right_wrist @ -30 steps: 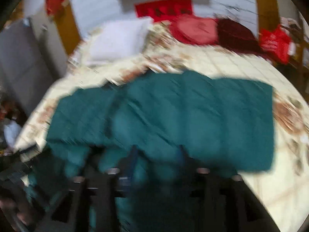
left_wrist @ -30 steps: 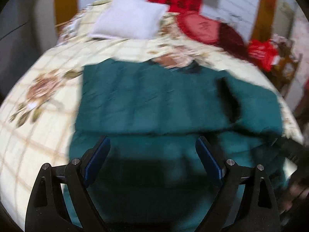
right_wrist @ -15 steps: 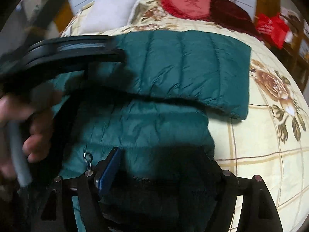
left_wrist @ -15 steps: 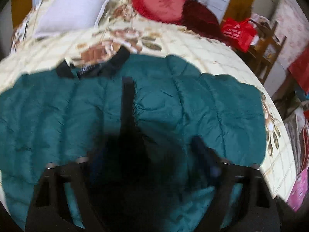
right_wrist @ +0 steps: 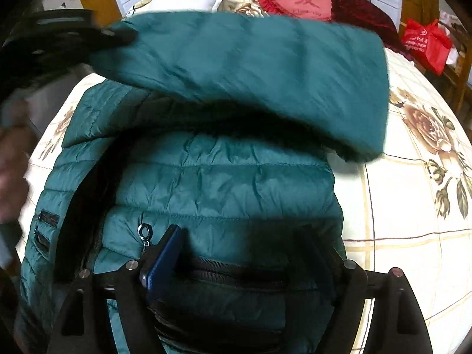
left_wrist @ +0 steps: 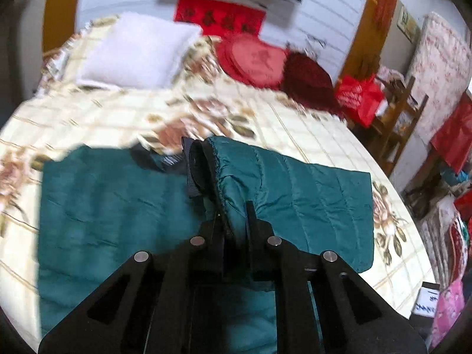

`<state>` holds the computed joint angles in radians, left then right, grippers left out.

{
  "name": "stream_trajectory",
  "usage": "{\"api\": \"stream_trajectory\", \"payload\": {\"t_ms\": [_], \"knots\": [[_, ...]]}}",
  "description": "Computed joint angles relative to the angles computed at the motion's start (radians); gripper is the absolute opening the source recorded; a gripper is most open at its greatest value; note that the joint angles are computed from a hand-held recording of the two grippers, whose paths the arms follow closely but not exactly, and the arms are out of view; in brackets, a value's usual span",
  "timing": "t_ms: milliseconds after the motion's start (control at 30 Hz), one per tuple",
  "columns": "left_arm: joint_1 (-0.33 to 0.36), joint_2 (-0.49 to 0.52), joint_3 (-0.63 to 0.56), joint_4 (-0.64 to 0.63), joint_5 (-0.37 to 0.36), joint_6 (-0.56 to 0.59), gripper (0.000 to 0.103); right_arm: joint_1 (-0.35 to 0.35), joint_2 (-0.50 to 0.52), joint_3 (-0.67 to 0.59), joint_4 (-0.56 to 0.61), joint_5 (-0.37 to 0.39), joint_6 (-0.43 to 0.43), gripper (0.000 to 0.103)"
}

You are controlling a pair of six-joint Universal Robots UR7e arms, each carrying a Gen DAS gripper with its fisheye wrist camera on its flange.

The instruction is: Fold large clothes

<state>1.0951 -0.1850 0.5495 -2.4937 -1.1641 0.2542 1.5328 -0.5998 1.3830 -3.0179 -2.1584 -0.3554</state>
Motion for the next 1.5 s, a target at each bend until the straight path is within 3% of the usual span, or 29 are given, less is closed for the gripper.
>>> {"api": "stream_trajectory", "payload": {"t_ms": [200,367,467,500,633,833,967,1100,1167,1200,1233,1300,1433,1500], "knots": [[0.041,-0.068,0.027,-0.064,0.066,0.032,0.010,0.002,-0.003,0.006,-0.010,0.003,0.013,0.079],[0.092,-0.077,0.012,-0.042,0.113,0.027,0.010,0.002,-0.006,0.001,-0.069,-0.008,0.029,0.079],[0.111,-0.076,0.026,-0.031,0.164,0.024,0.012,0.004,0.007,-0.026,-0.093,-0.024,0.055,0.079],[0.119,-0.081,0.038,-0.028,0.167,0.019,0.017,0.004,0.007,-0.028,-0.110,-0.026,0.065,0.079],[0.138,-0.132,0.136,-0.095,0.163,0.004,0.020,-0.001,-0.004,-0.026,-0.160,-0.026,0.104,0.079],[0.148,-0.183,0.227,-0.262,0.165,-0.016,0.020,0.008,-0.006,-0.025,-0.359,-0.032,0.132,0.079],[0.141,-0.195,0.272,-0.338,0.095,-0.002,0.020,0.024,0.029,-0.072,-0.472,-0.007,0.074,0.079],[0.127,-0.166,0.275,-0.365,0.048,0.096,0.020,0.034,0.103,-0.179,-0.549,0.013,-0.074,0.079],[0.122,-0.120,0.220,-0.353,0.072,0.153,0.020,0.033,0.126,-0.228,-0.521,0.041,-0.101,0.079],[0.120,-0.096,0.183,-0.334,0.101,0.161,0.020,0.025,0.127,-0.248,-0.453,0.107,-0.095,0.078],[0.117,-0.065,0.133,-0.311,0.142,0.164,0.020,0.022,0.131,-0.266,-0.409,0.131,-0.102,0.072],[0.120,-0.008,0.039,-0.264,0.210,0.160,0.020,0.029,0.179,-0.352,-0.345,0.150,-0.178,0.069],[0.150,0.044,-0.094,-0.032,0.229,0.015,0.020,0.011,0.221,-0.449,-0.166,0.270,-0.213,0.068],[0.148,0.057,-0.104,-0.040,0.251,0.035,0.021,0.004,0.262,-0.536,-0.030,0.239,-0.208,0.068]]}}
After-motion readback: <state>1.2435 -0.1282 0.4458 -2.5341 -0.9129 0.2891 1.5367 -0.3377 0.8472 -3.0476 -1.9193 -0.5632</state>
